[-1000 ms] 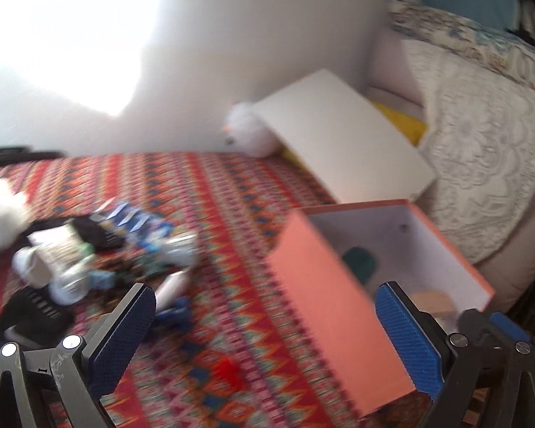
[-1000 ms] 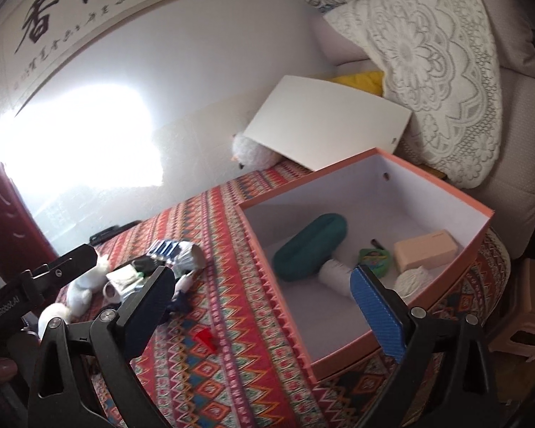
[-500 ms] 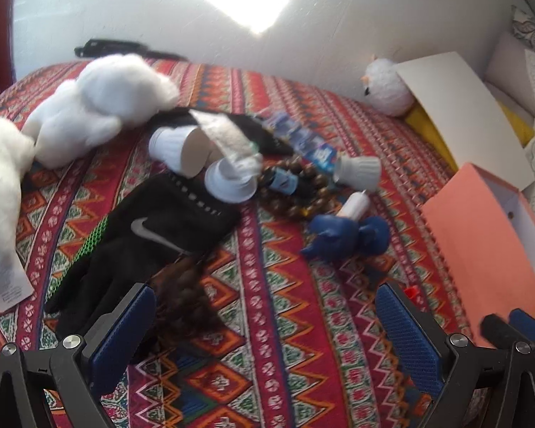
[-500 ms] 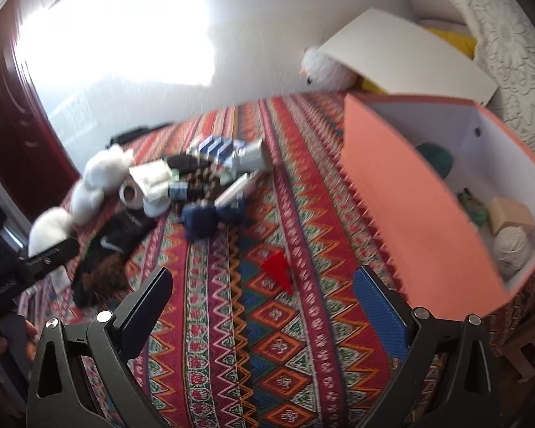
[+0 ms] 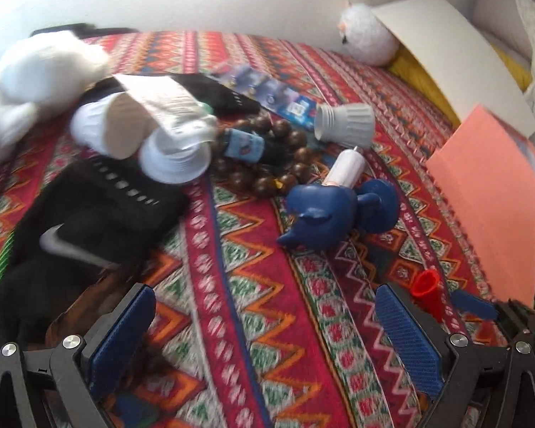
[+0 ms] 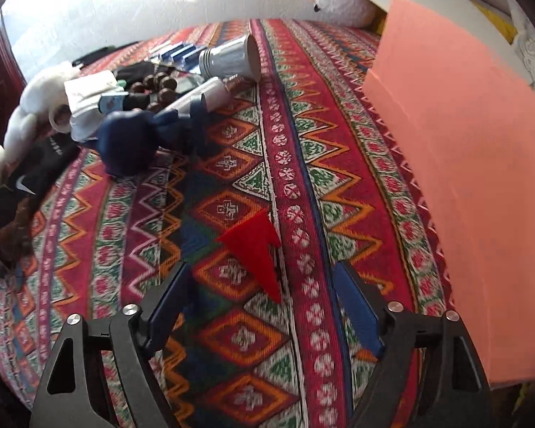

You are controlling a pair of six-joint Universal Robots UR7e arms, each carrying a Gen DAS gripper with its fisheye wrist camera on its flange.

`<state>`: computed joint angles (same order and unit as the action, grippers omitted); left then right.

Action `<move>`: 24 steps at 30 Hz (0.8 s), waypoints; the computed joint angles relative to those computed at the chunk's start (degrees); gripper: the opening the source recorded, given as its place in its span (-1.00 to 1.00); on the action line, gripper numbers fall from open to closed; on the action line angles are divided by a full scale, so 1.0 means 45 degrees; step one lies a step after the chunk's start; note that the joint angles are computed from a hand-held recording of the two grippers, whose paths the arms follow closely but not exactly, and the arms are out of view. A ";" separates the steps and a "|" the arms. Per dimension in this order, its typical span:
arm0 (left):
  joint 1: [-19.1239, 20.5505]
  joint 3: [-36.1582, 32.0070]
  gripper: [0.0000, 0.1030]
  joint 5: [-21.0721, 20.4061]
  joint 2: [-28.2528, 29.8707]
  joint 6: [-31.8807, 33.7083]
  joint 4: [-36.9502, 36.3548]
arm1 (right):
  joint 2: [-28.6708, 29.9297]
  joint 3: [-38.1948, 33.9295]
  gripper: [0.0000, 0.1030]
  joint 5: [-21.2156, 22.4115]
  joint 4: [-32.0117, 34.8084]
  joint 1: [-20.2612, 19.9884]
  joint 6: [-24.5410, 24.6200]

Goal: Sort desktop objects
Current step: 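Grasp the blue figurine with the left tool while the right tool grasps the red cone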

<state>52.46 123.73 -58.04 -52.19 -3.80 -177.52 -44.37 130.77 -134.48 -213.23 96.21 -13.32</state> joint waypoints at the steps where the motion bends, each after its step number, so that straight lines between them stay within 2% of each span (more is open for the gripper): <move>1: 0.0065 -0.0287 0.97 -0.0004 0.0259 0.0136 0.0123 | 0.0087 -0.0145 0.30 -0.0069 -0.0166 0.0036 -0.0389; 2: 0.0127 -0.0578 0.97 -0.0007 0.0513 0.0269 0.0256 | 0.0171 -0.0290 -0.27 -0.0136 -0.0347 0.0079 -0.0794; 7: 0.0167 -0.1846 0.97 0.0099 0.1811 0.1991 0.0550 | -0.0865 0.0169 -0.28 0.1660 0.0256 -0.0587 -0.0237; 13: -0.0156 -0.3006 0.97 0.1330 0.3536 0.5873 0.0061 | -0.2022 0.0723 -0.27 0.3812 0.1047 -0.1552 0.0855; 15: -0.0250 -0.3347 0.89 0.1674 0.4006 0.7012 -0.0105 | -0.2264 0.0840 -0.26 0.4225 0.1216 -0.1735 0.1032; 16: -0.0309 -0.3359 0.65 0.1641 0.4006 0.7186 -0.0100 | -0.2321 0.0868 -0.26 0.4309 0.1260 -0.1766 0.1072; 17: -0.0367 -0.3373 0.13 0.1607 0.4007 0.7361 -0.0094 | -0.2376 0.0895 -0.26 0.4386 0.1303 -0.1794 0.1108; 19: -0.0444 -0.3377 0.06 0.1447 0.3941 0.7517 0.0026 | -0.2405 0.0900 -0.26 0.4340 0.1339 -0.1763 0.1104; 24: -0.0128 -0.2750 0.06 -0.0162 0.2671 0.5051 0.1330 | -0.2711 0.1067 -0.26 0.4923 0.1410 -0.1980 0.1448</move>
<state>51.88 111.36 -58.76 -40.17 18.92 -171.53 -56.57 135.58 -112.33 -206.89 87.30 -6.80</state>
